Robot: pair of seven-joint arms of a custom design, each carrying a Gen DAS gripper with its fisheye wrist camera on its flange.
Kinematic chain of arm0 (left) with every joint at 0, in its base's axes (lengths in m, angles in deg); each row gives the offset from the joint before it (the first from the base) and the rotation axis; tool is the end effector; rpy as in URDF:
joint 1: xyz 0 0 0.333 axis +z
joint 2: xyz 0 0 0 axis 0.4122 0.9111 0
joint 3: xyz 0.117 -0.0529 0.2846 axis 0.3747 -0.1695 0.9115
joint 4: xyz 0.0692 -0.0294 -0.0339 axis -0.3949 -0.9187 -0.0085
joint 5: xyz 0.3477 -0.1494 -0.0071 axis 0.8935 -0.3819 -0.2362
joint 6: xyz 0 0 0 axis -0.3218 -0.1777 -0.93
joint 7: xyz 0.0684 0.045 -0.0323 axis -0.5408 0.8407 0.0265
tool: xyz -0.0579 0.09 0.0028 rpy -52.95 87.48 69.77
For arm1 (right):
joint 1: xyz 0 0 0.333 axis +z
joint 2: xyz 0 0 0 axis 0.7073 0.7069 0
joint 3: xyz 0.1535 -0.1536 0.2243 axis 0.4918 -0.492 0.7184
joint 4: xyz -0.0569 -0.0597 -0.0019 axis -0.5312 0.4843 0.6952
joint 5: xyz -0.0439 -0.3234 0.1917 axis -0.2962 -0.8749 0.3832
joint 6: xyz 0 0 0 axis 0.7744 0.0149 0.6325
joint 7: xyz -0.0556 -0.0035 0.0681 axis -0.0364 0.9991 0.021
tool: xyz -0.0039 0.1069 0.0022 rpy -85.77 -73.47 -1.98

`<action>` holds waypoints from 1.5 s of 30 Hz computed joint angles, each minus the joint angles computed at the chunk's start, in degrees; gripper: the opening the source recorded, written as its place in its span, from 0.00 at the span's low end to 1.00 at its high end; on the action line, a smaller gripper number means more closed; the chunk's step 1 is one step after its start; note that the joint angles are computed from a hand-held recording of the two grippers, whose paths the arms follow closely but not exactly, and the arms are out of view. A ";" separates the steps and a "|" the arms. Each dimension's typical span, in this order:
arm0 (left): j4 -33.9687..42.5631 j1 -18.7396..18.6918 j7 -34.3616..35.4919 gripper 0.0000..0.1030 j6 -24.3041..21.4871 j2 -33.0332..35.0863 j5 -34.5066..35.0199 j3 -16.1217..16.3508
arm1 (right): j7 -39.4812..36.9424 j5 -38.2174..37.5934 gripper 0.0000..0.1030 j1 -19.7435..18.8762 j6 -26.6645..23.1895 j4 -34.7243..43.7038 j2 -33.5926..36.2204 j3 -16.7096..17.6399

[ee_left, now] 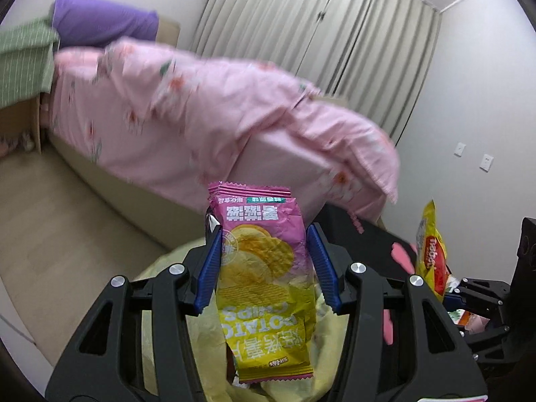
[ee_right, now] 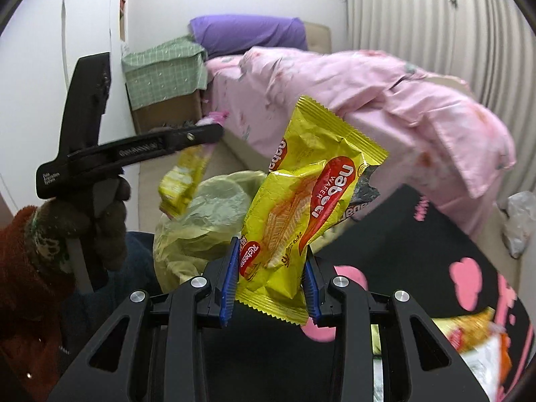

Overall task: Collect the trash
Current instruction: 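Carry the chip bag and yellow wrapper over the trash bag and release both, then return both tools to the table over the remaining trash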

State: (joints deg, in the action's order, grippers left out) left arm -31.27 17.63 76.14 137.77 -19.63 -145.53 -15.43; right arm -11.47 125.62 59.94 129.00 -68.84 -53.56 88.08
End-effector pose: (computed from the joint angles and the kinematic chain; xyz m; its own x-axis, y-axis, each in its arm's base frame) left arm 0.5790 -0.1398 0.5247 -0.2670 -0.8894 0.3710 -0.5574 -0.1715 -0.8124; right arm 0.5221 0.1097 0.5489 0.5042 -0.8636 -0.0069 -0.5593 -0.3205 -0.7645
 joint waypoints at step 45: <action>2.30 -11.12 7.26 0.75 -27.80 -1.93 10.01 -0.90 | 22.01 -18.29 0.56 -16.24 3.57 -35.10 -38.42 -8.93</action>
